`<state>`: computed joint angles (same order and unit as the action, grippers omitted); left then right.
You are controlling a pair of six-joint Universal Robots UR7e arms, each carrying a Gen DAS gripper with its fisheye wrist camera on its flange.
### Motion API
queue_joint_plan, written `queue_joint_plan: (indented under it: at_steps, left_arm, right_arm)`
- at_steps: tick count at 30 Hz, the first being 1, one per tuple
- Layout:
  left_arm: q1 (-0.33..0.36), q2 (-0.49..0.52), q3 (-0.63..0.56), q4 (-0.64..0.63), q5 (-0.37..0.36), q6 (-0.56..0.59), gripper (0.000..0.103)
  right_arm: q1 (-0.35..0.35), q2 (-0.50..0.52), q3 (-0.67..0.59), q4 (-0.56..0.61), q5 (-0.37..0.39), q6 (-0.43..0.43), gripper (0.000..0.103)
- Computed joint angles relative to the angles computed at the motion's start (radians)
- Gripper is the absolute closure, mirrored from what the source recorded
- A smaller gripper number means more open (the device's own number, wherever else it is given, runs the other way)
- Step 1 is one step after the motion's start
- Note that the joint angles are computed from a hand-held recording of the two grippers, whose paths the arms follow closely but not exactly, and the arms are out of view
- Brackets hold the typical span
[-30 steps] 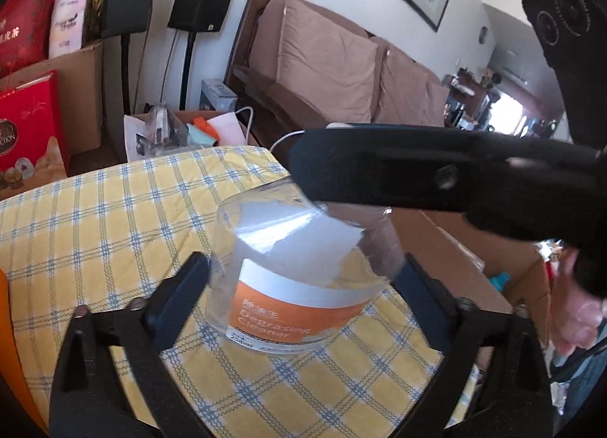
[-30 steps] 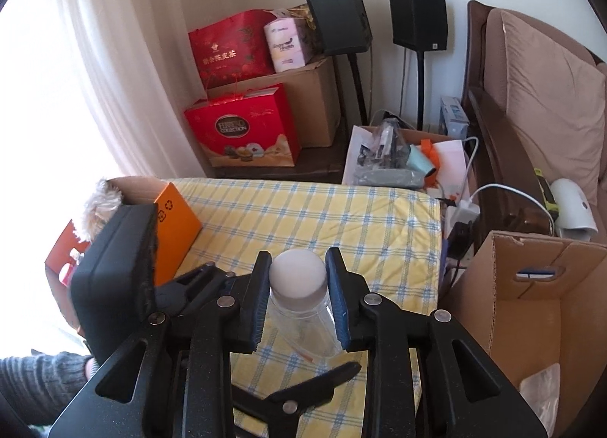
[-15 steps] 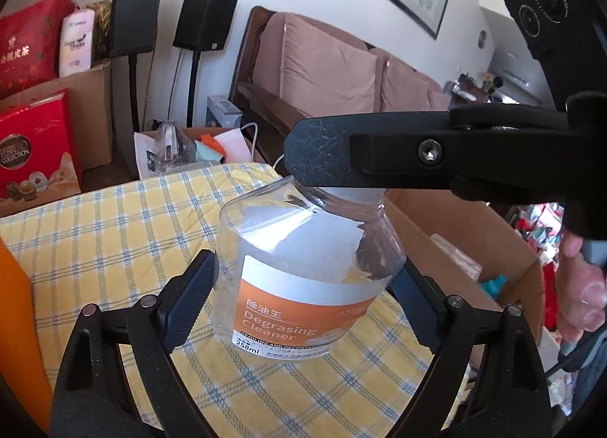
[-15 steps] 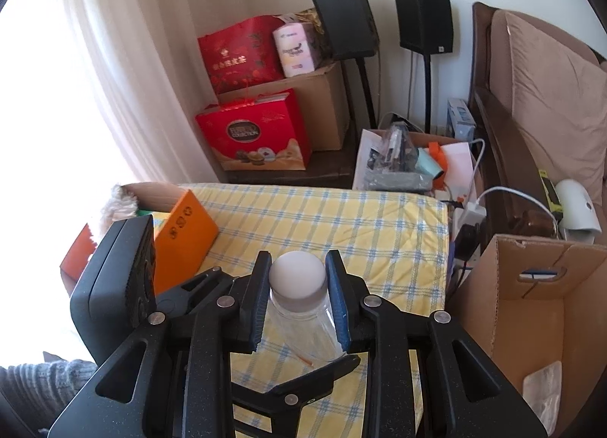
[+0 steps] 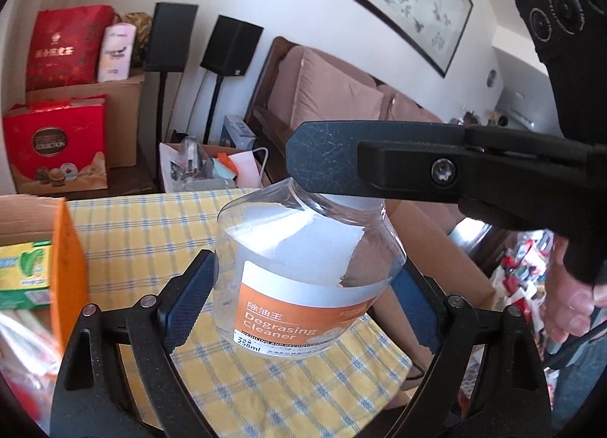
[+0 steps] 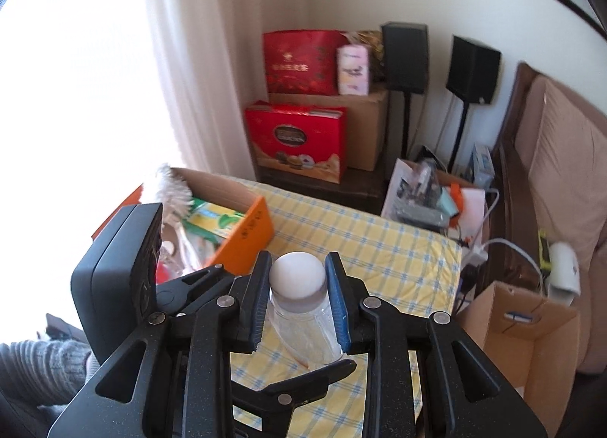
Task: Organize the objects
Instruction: 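Lift and carry the cleaner bottle over the orange tray with both grippers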
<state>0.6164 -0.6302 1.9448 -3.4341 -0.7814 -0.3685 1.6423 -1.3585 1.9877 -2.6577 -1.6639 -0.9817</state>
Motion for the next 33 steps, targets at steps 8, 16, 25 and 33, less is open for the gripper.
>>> queue_joint_plan:
  at_steps: [8,16,25,33]
  left_arm:
    - [-0.072,-0.137,0.148,0.015,0.118,-0.082,0.013]
    - [-0.137,-0.31,0.294,0.111,0.245,-0.189,0.014]
    - [-0.174,-0.554,0.447,0.401,0.349,-0.417,0.014]
    - [-0.196,-0.739,0.557,0.667,0.394,-0.642,0.014]
  right_arm:
    - [0.087,-0.009,0.052,-0.013,0.031,0.003,0.074]
    - [0.197,0.034,0.07,-0.025,0.041,0.009,0.074]
    - [0.288,0.136,0.067,-0.033,0.074,0.047,0.074]
    - [0.336,0.238,0.059,-0.048,0.096,0.073,0.074]
